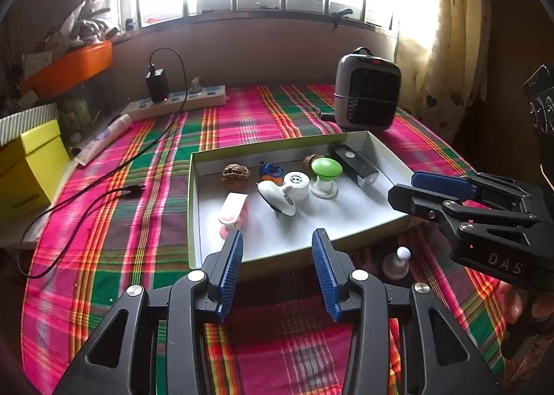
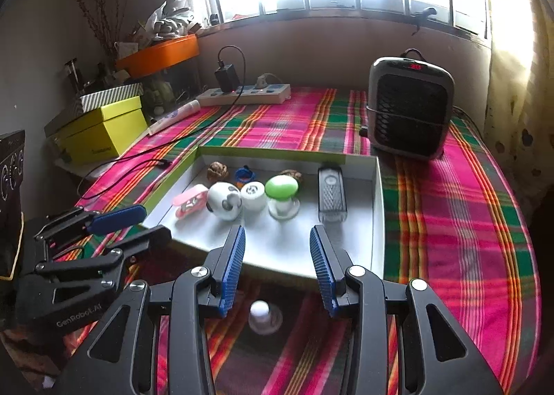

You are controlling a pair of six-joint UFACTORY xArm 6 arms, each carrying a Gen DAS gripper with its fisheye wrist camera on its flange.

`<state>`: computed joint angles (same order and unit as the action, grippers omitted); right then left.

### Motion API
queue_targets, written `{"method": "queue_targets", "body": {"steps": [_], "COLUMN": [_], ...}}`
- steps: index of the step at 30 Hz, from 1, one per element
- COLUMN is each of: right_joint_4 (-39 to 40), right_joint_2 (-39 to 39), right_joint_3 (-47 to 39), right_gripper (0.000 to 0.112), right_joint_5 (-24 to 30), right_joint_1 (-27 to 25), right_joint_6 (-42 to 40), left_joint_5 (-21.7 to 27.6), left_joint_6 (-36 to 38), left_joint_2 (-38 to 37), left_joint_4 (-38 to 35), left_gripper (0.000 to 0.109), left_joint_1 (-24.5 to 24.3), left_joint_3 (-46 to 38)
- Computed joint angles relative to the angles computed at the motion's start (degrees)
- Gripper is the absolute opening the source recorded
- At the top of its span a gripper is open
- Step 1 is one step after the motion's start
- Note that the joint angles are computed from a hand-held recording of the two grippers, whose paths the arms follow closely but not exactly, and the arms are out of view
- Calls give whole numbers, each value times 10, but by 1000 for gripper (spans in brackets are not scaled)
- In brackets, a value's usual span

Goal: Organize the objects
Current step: 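Withdraw both open grippers from the tray toward the remaining objects on the tablecloth, then grasp the pink rubber loop with the left gripper while the right grasps the white knob-topped object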

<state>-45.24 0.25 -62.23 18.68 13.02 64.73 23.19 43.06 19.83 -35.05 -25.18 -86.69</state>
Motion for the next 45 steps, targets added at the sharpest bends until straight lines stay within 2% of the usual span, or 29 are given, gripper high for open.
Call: {"method": "queue_targets", "body": {"steps": [10, 14, 22, 25, 45], "right_joint_4": [-38, -41, -38, -30, -7], "right_joint_2": [-33, -43, -55, -55, -63], "right_joint_3": [44, 60, 87, 91, 104], "right_gripper": [40, 45, 46, 46, 46], "right_joint_5": [11, 9, 0, -1, -4], "right_joint_1": [13, 15, 14, 14, 14], "right_joint_6": [57, 72, 88, 87, 72], "left_joint_5": [-7, 14, 65, 90, 137], "left_joint_6": [48, 74, 101, 100, 33], "left_joint_2": [-31, -37, -37, -29, 29], "left_joint_4": [-36, -68, -95, -94, -27], "left_gripper": [40, 40, 41, 42, 43], "left_joint_1": [-4, -2, 4, 6, -3], "left_joint_3": [48, 55, 58, 50, -24]}}
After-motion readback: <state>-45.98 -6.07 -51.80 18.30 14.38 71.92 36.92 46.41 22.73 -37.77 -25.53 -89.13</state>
